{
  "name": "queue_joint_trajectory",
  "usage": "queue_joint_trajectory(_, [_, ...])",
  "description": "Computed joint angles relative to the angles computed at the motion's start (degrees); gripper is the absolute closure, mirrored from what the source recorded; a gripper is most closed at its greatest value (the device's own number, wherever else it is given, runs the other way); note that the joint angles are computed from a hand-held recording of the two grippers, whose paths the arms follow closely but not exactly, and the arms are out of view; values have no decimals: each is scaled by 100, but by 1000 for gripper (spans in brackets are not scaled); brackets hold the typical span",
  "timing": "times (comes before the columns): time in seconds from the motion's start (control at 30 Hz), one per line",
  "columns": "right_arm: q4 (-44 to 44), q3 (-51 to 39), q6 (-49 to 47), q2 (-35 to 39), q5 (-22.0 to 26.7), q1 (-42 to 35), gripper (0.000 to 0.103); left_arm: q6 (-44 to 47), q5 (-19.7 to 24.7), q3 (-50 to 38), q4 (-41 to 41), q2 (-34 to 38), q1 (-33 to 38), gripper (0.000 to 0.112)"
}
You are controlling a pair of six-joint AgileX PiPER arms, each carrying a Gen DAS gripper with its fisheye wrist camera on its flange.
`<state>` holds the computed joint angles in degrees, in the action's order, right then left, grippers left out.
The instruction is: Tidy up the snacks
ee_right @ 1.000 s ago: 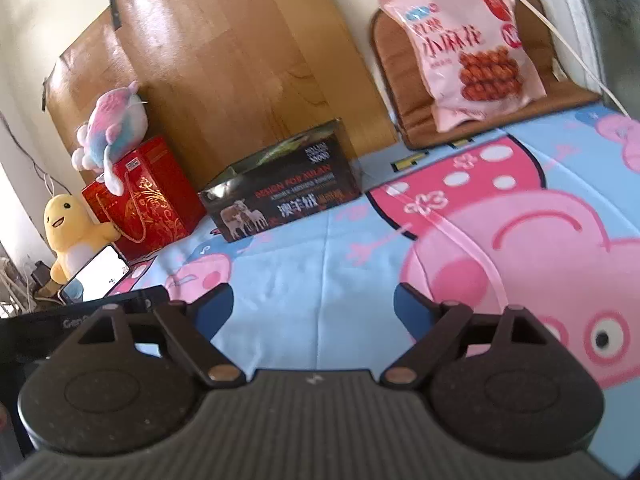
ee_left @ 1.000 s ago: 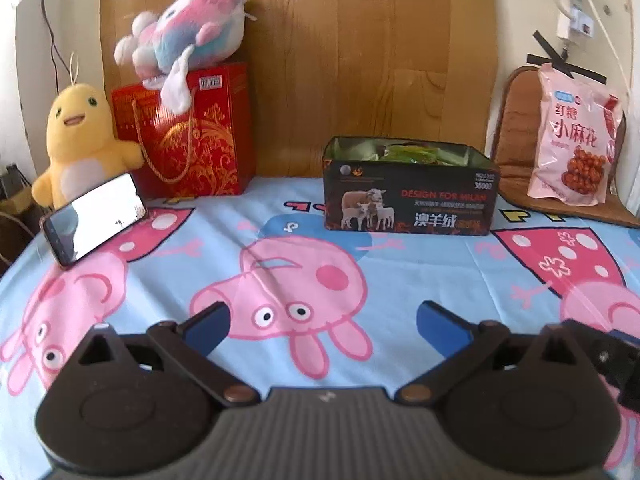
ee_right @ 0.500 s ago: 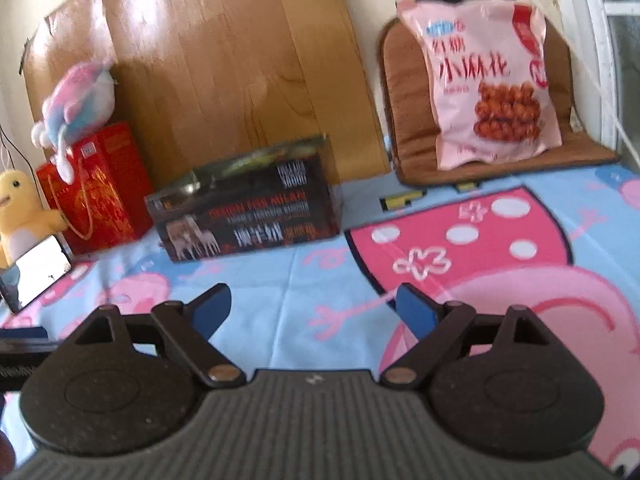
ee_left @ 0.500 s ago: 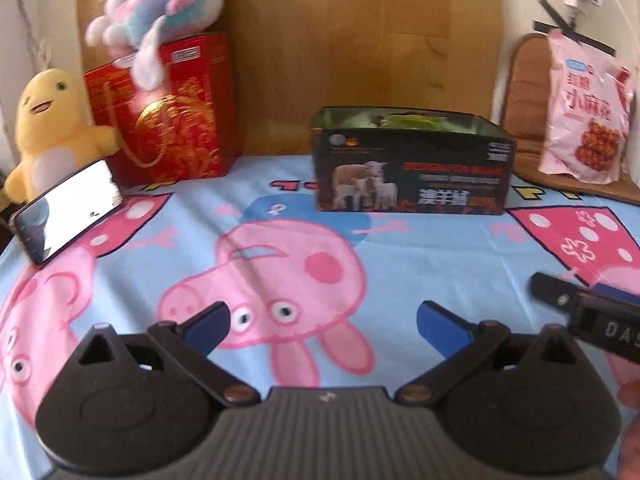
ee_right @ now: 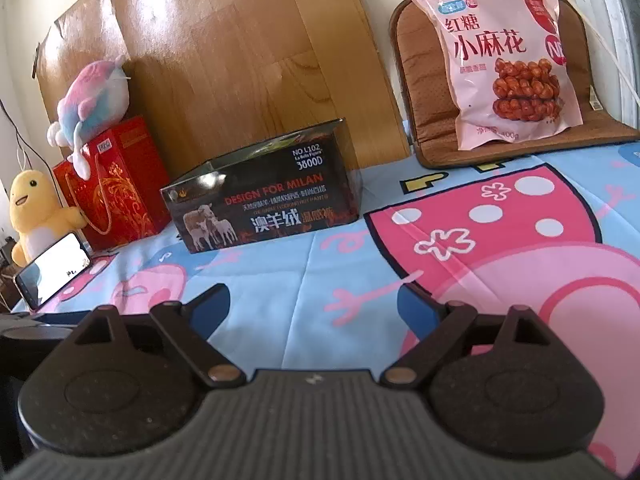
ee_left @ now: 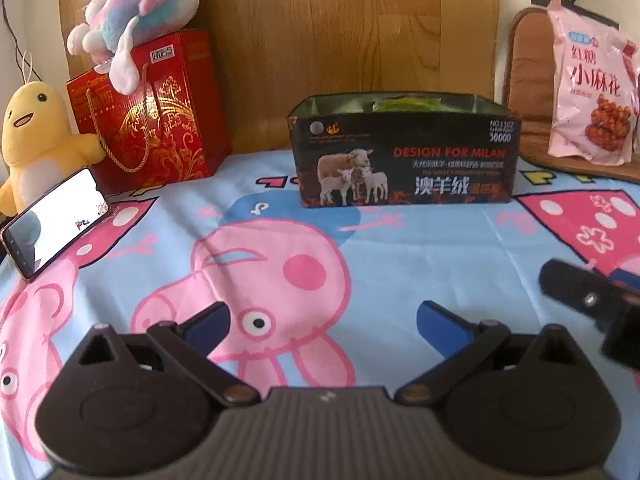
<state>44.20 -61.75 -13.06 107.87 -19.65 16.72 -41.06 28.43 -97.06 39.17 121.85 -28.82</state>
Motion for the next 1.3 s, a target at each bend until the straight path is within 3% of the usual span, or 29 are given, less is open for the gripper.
queue_joint_trajectory(0.17, [-204, 35, 301, 4, -45, -33, 11, 147, 182, -166, -235, 83, 57, 9])
queue_joint_trajectory(0.7, [-242, 136, 537, -19, -242, -26, 11, -126, -14, 141, 86, -118, 39, 9])
queue_joint_trajectory(1.3, [-548, 190, 919, -33, -283, -43, 10, -20, 90, 58, -26, -71, 17, 9])
